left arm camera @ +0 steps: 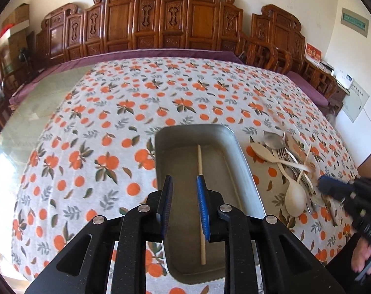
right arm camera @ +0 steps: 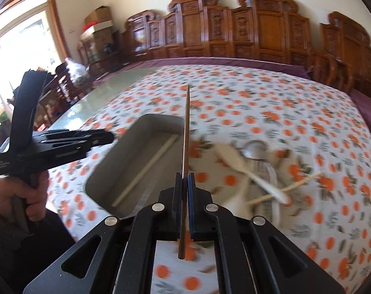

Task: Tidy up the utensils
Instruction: 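Carry the chopstick over the tray with the right tool and release it, then grasp a white plastic spoon from the pile with the right tool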

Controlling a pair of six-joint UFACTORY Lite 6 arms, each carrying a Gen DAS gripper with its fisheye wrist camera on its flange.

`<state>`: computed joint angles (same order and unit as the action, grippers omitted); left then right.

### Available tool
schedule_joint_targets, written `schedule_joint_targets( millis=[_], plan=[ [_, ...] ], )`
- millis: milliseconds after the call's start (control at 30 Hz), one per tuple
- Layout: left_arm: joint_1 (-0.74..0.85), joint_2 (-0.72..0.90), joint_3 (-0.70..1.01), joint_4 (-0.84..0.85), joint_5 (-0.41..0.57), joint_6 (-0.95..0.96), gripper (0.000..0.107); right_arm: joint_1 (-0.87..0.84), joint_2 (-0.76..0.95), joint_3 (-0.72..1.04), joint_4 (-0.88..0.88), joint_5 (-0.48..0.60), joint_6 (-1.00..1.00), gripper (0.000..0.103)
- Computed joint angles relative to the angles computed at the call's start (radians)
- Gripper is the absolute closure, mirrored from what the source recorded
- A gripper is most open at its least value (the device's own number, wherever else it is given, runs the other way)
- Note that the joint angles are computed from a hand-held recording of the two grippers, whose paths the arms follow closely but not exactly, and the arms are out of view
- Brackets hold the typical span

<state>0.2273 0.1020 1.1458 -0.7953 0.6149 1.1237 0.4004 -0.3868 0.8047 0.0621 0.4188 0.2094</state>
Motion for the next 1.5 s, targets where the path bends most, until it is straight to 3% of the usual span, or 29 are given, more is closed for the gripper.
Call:
schedule_joint_targets(
  millis=[167,567,767,1000,1233,1500],
  plan=[
    [0.041,0.002,0.016,-0.031,0.02,0.042,0.088,0.114,0.169,0.114,-0.059,-0.014,0.142,0.097],
    [0.097,0.04,0.059,-0.06,0.052,0.076,0.089,0.16,0.433,0.296,0.109,-0.013,0.083,0.097],
    [0.103,0.036,0.059,-0.067,0.061,0.081,0.089,0.172,0.511,0.341,0.063,-0.013,0.15,0.096],
    [0.079,0.035,0.05,-0.049,0.051,0.066,0.089,0.117,0.396,0.223,0.259,-0.086,-0.076,0.094],
    [-0.017,-0.036,-0.03,-0.055,0.034,0.07,0.088,-0.034,0.133,0.084,0.191,-0.034,-0.177,0.087],
    [-0.118,-0.089,-0.092,-0.045,0.008,0.029,0.071,-0.359,0.029,0.003,0.326,0.017,-0.574,0.086]
  ],
)
